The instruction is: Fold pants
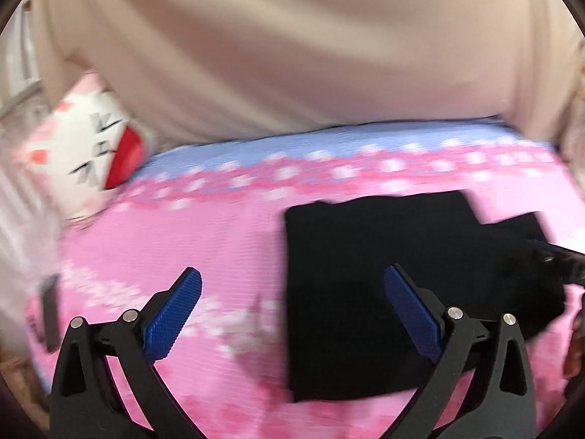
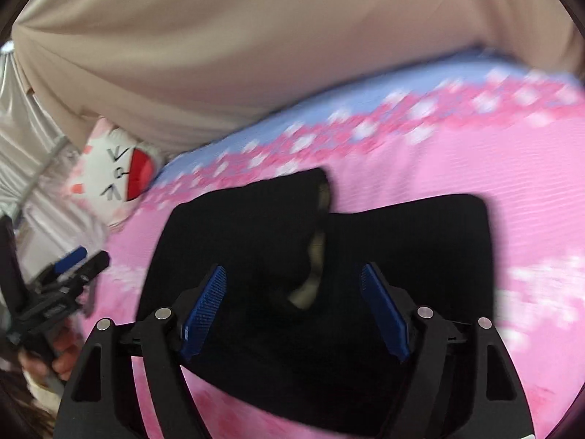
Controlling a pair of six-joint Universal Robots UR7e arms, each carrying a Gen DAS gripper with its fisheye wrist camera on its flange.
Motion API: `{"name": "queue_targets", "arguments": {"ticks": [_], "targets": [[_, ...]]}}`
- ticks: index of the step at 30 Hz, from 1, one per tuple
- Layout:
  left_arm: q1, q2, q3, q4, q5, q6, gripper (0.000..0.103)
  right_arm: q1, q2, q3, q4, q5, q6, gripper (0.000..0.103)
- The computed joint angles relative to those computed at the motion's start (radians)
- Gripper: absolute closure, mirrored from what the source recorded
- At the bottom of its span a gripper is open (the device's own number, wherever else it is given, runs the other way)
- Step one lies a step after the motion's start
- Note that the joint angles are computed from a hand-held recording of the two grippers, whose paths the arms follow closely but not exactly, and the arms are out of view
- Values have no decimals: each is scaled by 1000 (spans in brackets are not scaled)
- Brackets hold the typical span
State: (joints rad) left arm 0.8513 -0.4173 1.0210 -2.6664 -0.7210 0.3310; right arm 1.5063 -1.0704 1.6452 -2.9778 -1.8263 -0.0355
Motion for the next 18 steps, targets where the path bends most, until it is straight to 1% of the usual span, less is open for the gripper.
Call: {"name": "queue_targets", "arguments": {"ticks": [1, 2, 3, 4, 5, 6, 7, 8, 9, 10, 11, 12, 13, 14, 15, 16, 17, 18], "targets": [[5, 7, -15, 12, 9, -5, 5, -9, 22, -26, 33, 13, 25, 37], [9, 14, -27, 27, 17, -16, 5, -8, 41, -42, 37, 7, 22, 51], [14, 20, -39, 47, 17, -30, 5, 1, 52, -52, 34, -12, 8, 74], [21, 26, -59, 83, 7, -51, 5, 12, 39, -45, 26, 11, 0, 87], [21, 19, -45, 89, 2, -65, 5, 21, 25, -28, -3, 27, -16, 87], [24, 22, -56, 102, -10, -72, 5, 50, -1, 0, -56, 14, -58, 88], [23, 2, -26, 88, -15, -70, 5, 80, -21, 27, -108, -18, -100, 88], [19, -6, -10, 75, -20, -65, 5, 110, -38, 57, -164, -63, -139, 88], [18, -16, 5, 65, -29, -57, 5, 139, -52, 89, -225, -125, -183, 88], [19, -21, 17, 55, -43, -51, 5, 159, -64, 125, -281, -191, -210, 87], [20, -28, 34, 52, -54, -53, 5, 159, -70, 151, -308, -236, -206, 87], [23, -25, 35, 71, -68, -57, 5, 139, -71, 180, -306, -297, -161, 85], [25, -19, 33, 90, -72, -64, 5, 117, -69, 186, -267, -328, -117, 83], [27, -14, 33, 109, -76, -72, 5, 71, -66, 197, -223, -320, -71, 82], [28, -11, 33, 125, -83, -78, 5, 25, -68, 224, -219, -270, -19, 75], [29, -5, 31, 153, -93, -89, 5, 8, -95, 257, -258, -200, 19, 75], [28, -1, 29, 171, -95, -97, 5, 3, -111, 270, -255, -172, 56, 74], [26, 1, 32, 174, -94, -95, 5, 14, -122, 268, -250, -186, 69, 72]]}}
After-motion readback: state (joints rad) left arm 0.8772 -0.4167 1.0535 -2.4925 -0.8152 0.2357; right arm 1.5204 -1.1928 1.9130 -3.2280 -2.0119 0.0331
